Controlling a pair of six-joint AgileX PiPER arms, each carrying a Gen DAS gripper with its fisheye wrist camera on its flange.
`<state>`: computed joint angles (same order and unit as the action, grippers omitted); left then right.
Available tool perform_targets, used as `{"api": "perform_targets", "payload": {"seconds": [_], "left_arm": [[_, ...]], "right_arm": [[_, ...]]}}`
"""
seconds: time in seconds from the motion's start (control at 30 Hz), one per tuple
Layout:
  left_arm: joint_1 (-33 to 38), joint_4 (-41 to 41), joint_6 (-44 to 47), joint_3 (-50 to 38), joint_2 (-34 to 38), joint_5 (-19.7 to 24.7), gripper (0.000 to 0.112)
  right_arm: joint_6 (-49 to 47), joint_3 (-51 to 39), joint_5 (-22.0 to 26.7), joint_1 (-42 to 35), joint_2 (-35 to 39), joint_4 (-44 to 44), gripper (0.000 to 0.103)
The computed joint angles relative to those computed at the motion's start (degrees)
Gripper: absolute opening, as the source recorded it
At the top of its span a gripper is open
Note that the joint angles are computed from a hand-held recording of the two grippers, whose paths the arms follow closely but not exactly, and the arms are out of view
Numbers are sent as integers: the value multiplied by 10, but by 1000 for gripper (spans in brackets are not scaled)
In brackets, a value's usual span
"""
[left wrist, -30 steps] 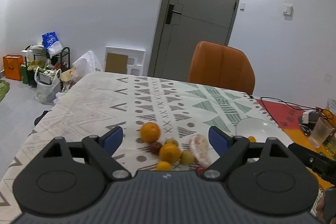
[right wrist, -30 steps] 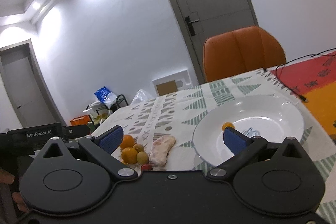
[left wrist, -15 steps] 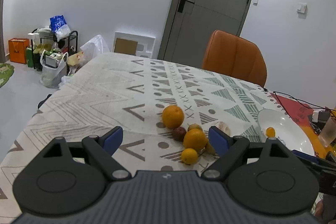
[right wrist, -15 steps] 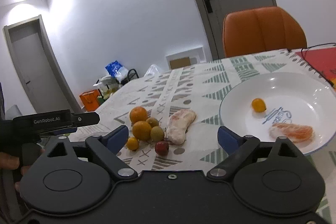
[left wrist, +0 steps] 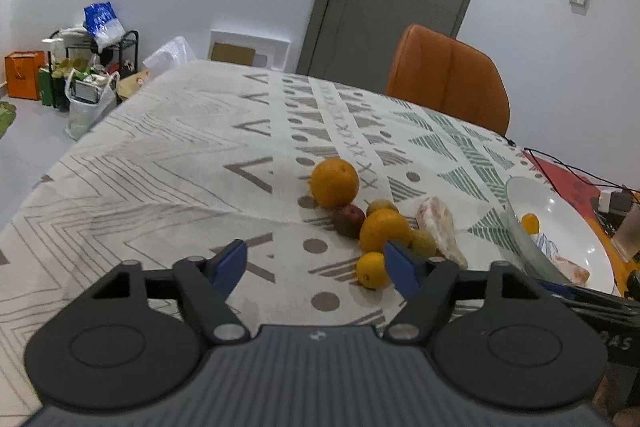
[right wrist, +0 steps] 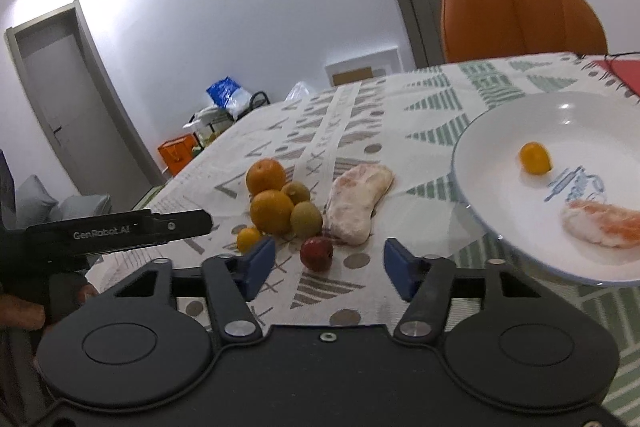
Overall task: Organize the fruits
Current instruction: 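Grasp the red plum with the right tool while the left tool grasps another small orange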
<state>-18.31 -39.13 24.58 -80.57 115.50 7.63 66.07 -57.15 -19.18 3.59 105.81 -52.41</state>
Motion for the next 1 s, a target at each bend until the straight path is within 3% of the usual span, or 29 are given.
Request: {"api": "perform_targets", "payload": {"seconds": [0.1, 0.3, 0.47, 0.53, 0.63, 0.83, 0.93, 1.0], "left_arm": [[1, -15, 14, -17, 13, 18, 63], [1, -83, 87, -41, 34, 47, 52], [5, -118, 121, -56, 46, 65, 45], [4, -112, 118, -60, 47, 69, 43], [4, -113, 120, -62, 48, 76, 42], [-6, -113, 123, -70, 58, 79, 40], [-15, -72, 82, -84, 64, 83, 25], [-20, -34, 41, -91, 67, 82, 22]], "right_arm": [[79, -24, -3, -2, 20, -79, 41], [155, -57, -1, 1, 49, -151, 39], [157, -77, 3, 9, 62, -160, 34], [138, -78, 10, 14, 64, -142, 25], [115, -76, 10, 14, 66, -111, 23], [145, -71, 15, 10, 55, -140, 22], [117, -55, 11, 4, 42, -108, 22], [94, -43, 6, -1, 34, -83, 22]]}}
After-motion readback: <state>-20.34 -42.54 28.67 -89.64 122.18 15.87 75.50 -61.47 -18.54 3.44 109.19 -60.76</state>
